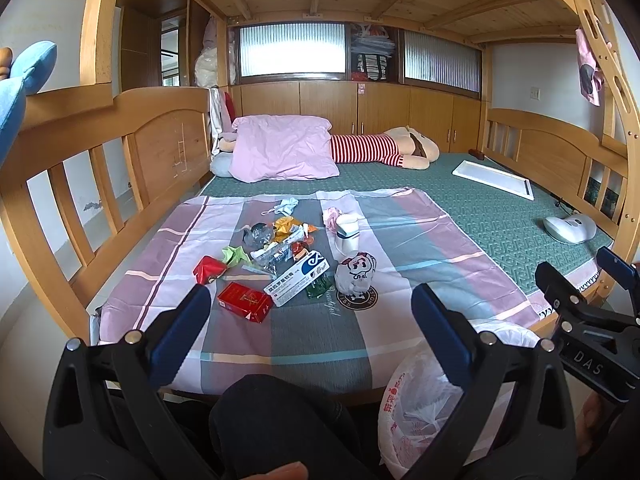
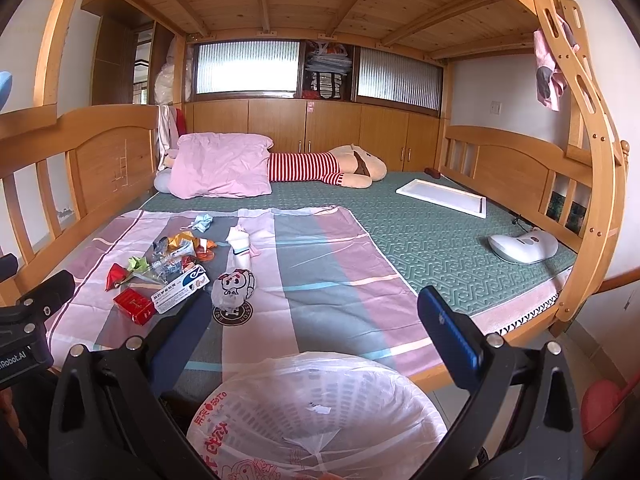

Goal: Collect trash

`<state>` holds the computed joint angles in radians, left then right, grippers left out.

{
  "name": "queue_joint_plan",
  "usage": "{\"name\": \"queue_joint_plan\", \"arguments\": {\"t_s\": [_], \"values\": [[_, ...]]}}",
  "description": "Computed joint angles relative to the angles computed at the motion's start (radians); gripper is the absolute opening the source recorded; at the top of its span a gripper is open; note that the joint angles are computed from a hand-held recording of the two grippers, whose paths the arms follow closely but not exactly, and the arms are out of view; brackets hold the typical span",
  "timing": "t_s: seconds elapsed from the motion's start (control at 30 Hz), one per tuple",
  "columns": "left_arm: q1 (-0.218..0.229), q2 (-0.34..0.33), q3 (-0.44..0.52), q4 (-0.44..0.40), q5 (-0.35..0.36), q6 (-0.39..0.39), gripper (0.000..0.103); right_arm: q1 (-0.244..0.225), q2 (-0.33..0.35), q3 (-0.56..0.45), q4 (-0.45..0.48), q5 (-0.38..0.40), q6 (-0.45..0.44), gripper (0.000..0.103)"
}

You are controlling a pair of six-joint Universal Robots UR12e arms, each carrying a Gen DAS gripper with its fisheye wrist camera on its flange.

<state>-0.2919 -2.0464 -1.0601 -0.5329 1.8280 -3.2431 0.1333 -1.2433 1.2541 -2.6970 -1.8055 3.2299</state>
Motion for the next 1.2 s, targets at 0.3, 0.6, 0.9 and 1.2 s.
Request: {"name": "queue_joint_plan", "arguments": {"t_s": [0.3,0.6,0.9,1.2], "values": [[-0.002,-0.001,0.0,0.0,0.001,0.0,0.1,-0.001,-0.002,0.003,0.005,0.004,0.0,0.1],[-0.005,-0.001,-0.009,0.005,-0.001,0.0,0.1,-0.002,-0.004,0.008,0.002,0.006,0.002,0.1],[-0.007,-0.002,-0.001,-0.009,-0.007,-0.003,0.1,-0.003,-0.002,0.005,0.002,0.01,0.002,0.1],[-0.008,-0.003,0.003,-0.012,-0.007,-0.004,0.1,-0.003,-0.002,0.005,-0.001,0.009,0.004,0.1]]}}
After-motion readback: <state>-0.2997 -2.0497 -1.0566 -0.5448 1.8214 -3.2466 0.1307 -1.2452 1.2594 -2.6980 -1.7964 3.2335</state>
